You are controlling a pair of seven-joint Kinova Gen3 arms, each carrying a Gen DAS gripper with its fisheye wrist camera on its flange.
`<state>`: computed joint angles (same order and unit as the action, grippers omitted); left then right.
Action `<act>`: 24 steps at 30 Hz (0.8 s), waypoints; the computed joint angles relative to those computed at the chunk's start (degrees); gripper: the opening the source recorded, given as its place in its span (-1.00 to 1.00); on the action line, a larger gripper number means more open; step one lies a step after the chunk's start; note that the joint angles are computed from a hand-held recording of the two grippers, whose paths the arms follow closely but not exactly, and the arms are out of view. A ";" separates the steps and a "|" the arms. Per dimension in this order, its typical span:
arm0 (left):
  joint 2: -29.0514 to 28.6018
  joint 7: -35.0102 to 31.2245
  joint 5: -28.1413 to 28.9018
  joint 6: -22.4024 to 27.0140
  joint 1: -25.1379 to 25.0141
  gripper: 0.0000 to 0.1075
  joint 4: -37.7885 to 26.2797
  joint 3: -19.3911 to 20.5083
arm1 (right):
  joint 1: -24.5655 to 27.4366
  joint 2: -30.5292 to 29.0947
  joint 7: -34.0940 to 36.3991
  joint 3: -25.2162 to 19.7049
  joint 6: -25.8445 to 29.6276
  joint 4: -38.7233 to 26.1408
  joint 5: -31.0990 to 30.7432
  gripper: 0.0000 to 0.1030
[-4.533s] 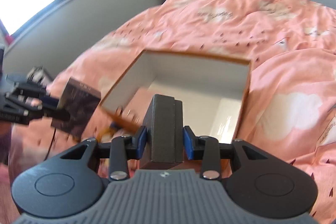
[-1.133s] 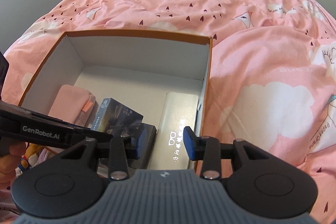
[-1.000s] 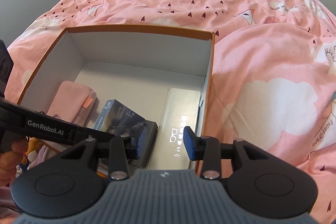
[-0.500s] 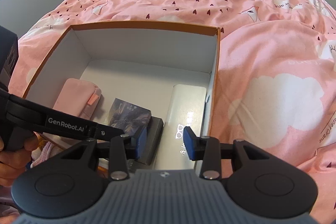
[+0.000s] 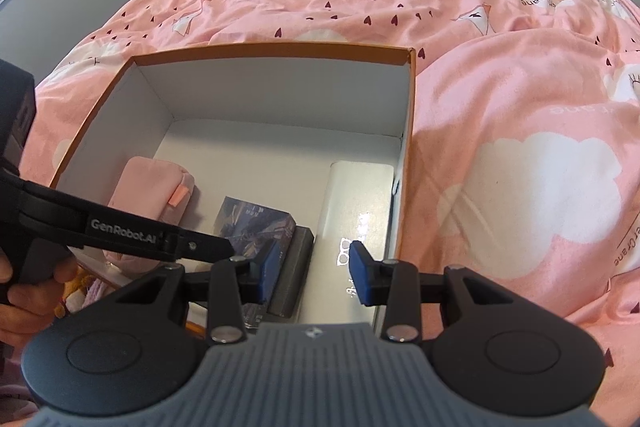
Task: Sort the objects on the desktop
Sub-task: 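Lower the PHOTO CARD box beside the dark grey box and open the left tool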
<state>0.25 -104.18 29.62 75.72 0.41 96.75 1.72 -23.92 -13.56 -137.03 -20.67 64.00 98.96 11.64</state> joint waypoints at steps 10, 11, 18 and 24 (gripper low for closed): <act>1.05 -1.42 2.63 -0.92 -0.41 0.18 1.40 0.03 | 0.23 -0.56 0.71 0.07 0.41 -0.16 0.11 -0.20; 1.30 -1.26 2.60 -0.60 -0.34 0.21 1.21 0.14 | 0.28 -0.51 0.71 0.07 0.36 -0.15 0.03 -0.20; 1.51 0.70 2.19 -0.73 0.12 0.24 1.03 0.53 | 0.37 -0.36 0.70 -0.10 0.19 -0.09 0.10 -0.20; 1.32 2.22 1.70 -0.77 0.44 0.24 0.97 0.66 | 0.15 0.01 0.32 -0.41 0.11 -0.01 0.71 -0.20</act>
